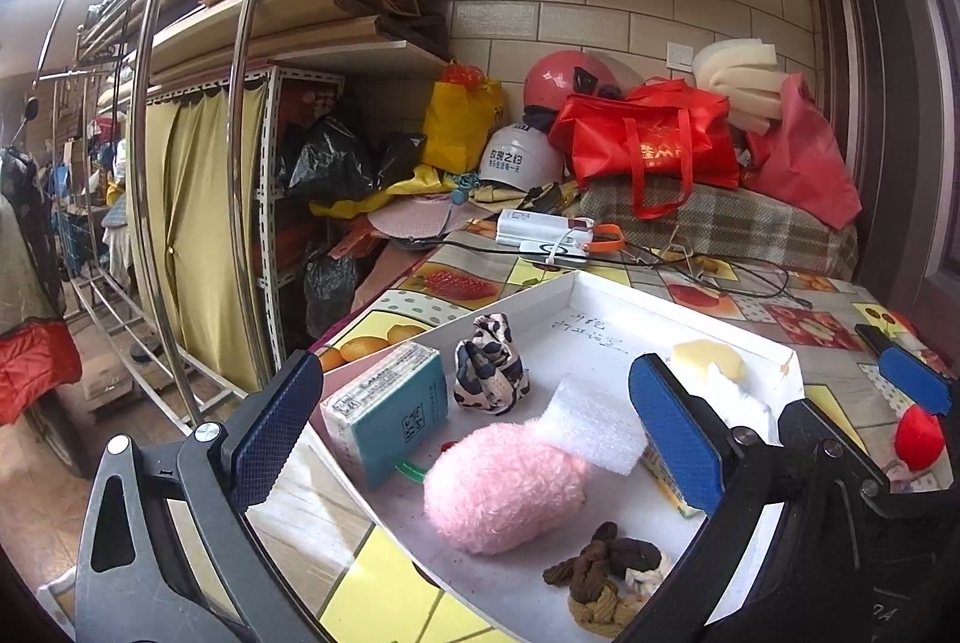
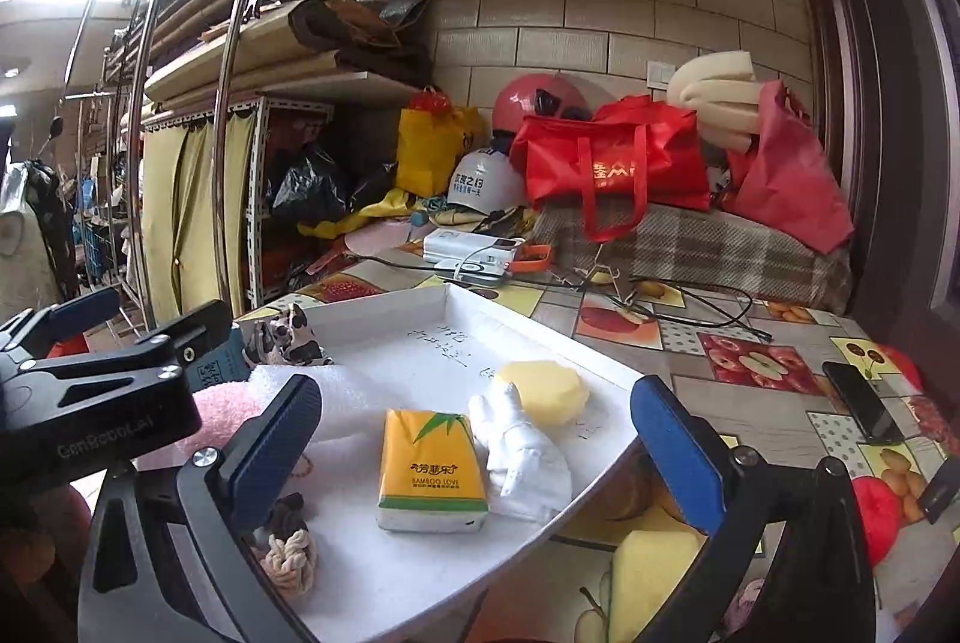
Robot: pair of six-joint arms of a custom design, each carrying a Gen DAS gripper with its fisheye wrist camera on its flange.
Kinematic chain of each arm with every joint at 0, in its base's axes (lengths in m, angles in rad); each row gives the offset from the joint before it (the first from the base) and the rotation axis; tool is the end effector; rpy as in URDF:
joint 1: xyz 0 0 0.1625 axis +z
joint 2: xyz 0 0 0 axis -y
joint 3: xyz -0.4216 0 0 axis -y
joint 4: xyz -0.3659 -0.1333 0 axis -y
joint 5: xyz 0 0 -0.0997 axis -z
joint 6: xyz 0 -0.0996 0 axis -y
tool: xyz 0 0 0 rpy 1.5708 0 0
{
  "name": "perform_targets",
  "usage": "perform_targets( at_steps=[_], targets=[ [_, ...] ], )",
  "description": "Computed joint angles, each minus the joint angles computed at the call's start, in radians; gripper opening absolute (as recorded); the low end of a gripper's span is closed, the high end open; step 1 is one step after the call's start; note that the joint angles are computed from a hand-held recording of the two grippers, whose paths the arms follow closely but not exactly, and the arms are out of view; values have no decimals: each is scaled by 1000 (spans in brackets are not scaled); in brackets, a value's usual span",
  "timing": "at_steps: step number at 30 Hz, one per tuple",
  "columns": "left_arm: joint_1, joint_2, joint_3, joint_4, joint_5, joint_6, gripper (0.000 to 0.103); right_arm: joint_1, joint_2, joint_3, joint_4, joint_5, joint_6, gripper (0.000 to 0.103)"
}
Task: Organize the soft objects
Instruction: 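Grasp the yellow sponge with the left tool while the right grasps another foam sheet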
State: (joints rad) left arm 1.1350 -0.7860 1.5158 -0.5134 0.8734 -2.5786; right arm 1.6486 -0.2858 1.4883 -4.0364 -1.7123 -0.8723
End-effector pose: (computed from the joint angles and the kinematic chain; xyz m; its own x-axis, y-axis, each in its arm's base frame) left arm -0.0845 -0.6488 0.1031 -0.7632 -0.1033 -0.6379 0.5888 0.2954 -0.7523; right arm 0.1702 -0.6491 0.0052 -0.6234 -0.1945 0.7573 -0.7790 0.2379 -0.5802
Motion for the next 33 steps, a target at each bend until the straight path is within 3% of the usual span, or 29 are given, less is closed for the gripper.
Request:
perform_targets(
  at_steps=[5, 10, 13, 17, 20, 23, 25, 30, 33],
  targets=[
    [-41, 5, 58, -16, 19, 53, 103, -43, -91, 145, -11, 45, 37, 103],
    [-77, 34, 36, 158, 110, -70, 103, -94, -190, 284, -63, 21, 12, 103],
    [-114, 87, -7, 254, 157, -54, 103, -136, -269, 377, -63, 21, 1, 103],
    [-149, 182, -132, 433, 177, -91, 103, -184, -386, 463, 59, -33, 5, 103],
    [-165, 255, -238, 536, 130, -127, 103, -210, -458, 479, 229, -88, 53, 103],
    [-166, 310, -329, 639, 94, -166, 103, -233, -503, 491, 348, -71, 106, 103],
    [-160, 326, -363, 688, 94, -194, 103, -235, -510, 485, 410, -69, 108, 103],
    [-157, 371, -439, 771, 73, -229, 103, -205, -467, 423, 510, -203, 97, 103],
    [-160, 415, -510, 825, 61, -225, 102, -194, -442, 393, 501, -246, 97, 103]
  ],
)
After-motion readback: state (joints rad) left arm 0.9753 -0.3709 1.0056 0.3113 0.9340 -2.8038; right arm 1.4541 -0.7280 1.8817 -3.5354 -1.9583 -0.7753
